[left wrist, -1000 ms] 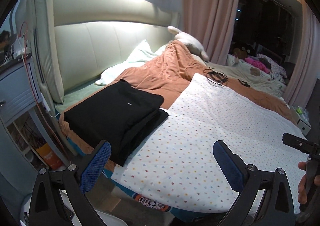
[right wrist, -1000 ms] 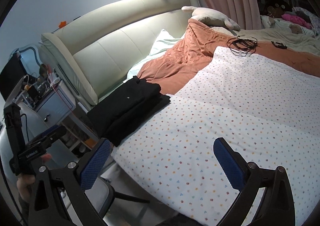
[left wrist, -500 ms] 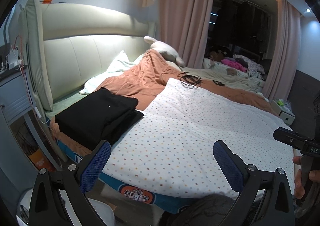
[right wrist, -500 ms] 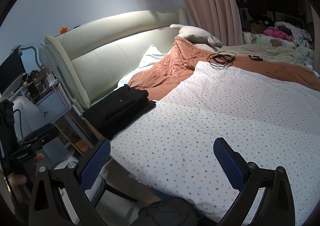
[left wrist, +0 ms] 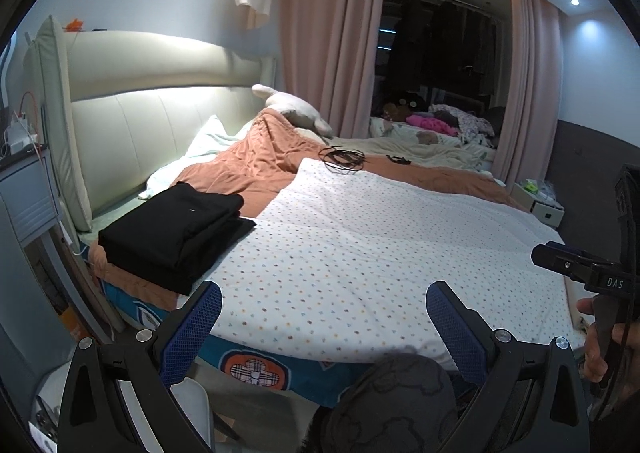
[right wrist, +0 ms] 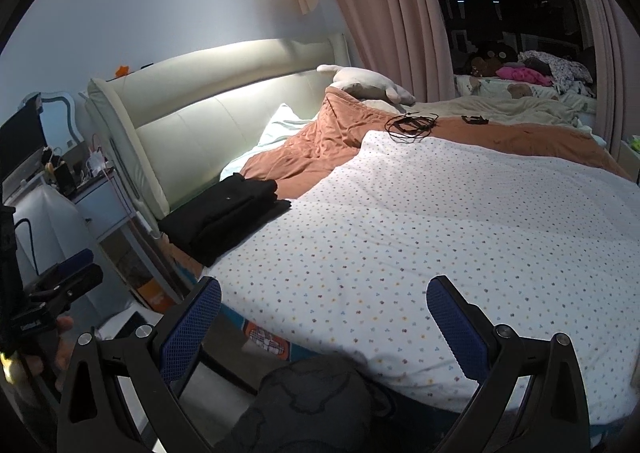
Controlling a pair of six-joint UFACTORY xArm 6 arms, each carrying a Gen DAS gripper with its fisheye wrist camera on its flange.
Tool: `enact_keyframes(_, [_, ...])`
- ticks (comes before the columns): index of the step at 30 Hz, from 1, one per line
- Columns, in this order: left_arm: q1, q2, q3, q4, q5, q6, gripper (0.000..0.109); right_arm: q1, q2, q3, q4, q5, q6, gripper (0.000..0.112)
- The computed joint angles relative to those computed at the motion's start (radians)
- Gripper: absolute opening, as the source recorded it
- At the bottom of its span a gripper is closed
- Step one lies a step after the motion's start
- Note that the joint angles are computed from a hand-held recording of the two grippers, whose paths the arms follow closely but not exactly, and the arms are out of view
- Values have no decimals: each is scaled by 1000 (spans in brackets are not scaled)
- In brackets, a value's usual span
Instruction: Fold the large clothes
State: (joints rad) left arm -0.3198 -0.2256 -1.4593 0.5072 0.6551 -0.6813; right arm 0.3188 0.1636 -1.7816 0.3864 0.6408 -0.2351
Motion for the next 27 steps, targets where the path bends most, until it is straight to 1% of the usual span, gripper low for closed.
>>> enact_keyframes(6, [-62,-56,94,64,-27,-40,102,-3,-149,212,4,-89,-26,103])
enact_keyframes(9, [-90,-81,138,75,-48,-57,102,-8,-208,291,-10,-110,-16,103])
enact_keyframes(13, [-130,-111,187,128,-65,-123,102,-11,-291,399,-34,-142,-3,103])
enact_keyframes(16, [-152,-129,215,144,-77,-157,103,-13,-360,483,-53,-171,-1,103])
enact_keyframes(21, [-182,-159,249,188,-82,-211,102,-18,-441,572,-44,-199,0,103])
enact_keyframes(24, [-191,-171,256,203,-84,-222,103,-19,-466,599,-37,-209,-3,103])
enact_keyframes(27, [-200,-178,258,215,-82,-233,102,-19,-481,613,-58,-223,15,103])
